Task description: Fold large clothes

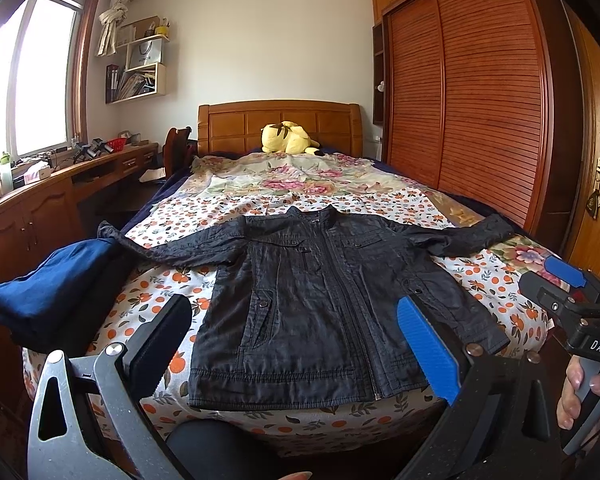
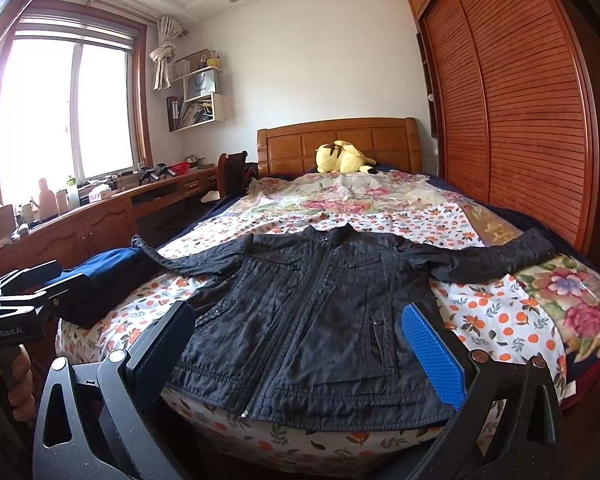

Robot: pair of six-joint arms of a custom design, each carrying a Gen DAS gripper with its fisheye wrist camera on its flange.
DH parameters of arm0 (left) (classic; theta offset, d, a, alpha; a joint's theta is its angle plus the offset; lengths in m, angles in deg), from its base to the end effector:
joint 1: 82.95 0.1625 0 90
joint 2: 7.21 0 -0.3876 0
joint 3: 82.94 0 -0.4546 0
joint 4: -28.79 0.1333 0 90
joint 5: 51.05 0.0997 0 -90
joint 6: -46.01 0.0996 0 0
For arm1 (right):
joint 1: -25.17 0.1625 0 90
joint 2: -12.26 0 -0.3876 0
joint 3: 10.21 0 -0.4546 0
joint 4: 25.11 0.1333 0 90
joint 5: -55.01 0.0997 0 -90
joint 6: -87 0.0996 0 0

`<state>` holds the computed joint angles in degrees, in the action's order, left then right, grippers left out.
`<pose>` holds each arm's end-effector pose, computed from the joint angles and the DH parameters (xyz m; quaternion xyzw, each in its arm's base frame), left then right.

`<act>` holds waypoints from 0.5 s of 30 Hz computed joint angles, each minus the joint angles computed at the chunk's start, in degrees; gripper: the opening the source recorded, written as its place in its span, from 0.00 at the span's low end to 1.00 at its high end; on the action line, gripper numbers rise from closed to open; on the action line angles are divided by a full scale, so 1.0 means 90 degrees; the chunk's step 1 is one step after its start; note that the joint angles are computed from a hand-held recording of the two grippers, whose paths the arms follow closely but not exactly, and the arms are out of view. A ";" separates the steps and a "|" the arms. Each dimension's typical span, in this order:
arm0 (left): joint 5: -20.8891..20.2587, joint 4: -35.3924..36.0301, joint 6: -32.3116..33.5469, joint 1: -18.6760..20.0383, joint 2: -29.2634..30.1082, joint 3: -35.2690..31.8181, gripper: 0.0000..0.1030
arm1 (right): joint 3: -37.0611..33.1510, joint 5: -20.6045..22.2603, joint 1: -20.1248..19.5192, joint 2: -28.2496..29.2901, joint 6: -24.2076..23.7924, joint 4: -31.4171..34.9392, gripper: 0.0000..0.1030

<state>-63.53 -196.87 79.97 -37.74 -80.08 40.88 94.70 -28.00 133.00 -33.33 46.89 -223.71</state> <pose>-0.1402 -0.4684 0.2772 0.0395 0.7130 -0.5667 0.4110 0.3354 -0.5677 0.0595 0.4617 -0.7814 0.4190 0.0260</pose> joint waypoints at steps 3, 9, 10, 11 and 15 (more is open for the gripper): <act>0.0000 -0.0026 0.0029 -0.0011 -0.0004 -0.0003 1.00 | -0.0001 0.0002 0.0001 0.0003 0.0001 -0.0003 1.00; 0.0033 0.0081 -0.0041 -0.0051 -0.0034 0.0013 1.00 | -0.0003 0.0000 0.0006 0.0001 0.0011 -0.0005 1.00; 0.0040 0.0022 0.0022 -0.0054 -0.0009 -0.0012 1.00 | -0.0004 0.0001 0.0006 0.0005 0.0012 -0.0013 1.00; 0.0055 -0.0054 0.0120 -0.0071 0.0003 -0.0029 1.00 | -0.0006 -0.0006 0.0008 0.0002 0.0014 -0.0007 1.00; 0.0075 -0.0145 0.0238 -0.0094 0.0025 -0.0060 1.00 | 0.0000 -0.0003 0.0009 0.0006 0.0010 -0.0016 1.00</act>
<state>-62.86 -198.18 82.12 -38.58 -79.85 40.34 94.69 -28.03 133.09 -33.27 46.99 -223.85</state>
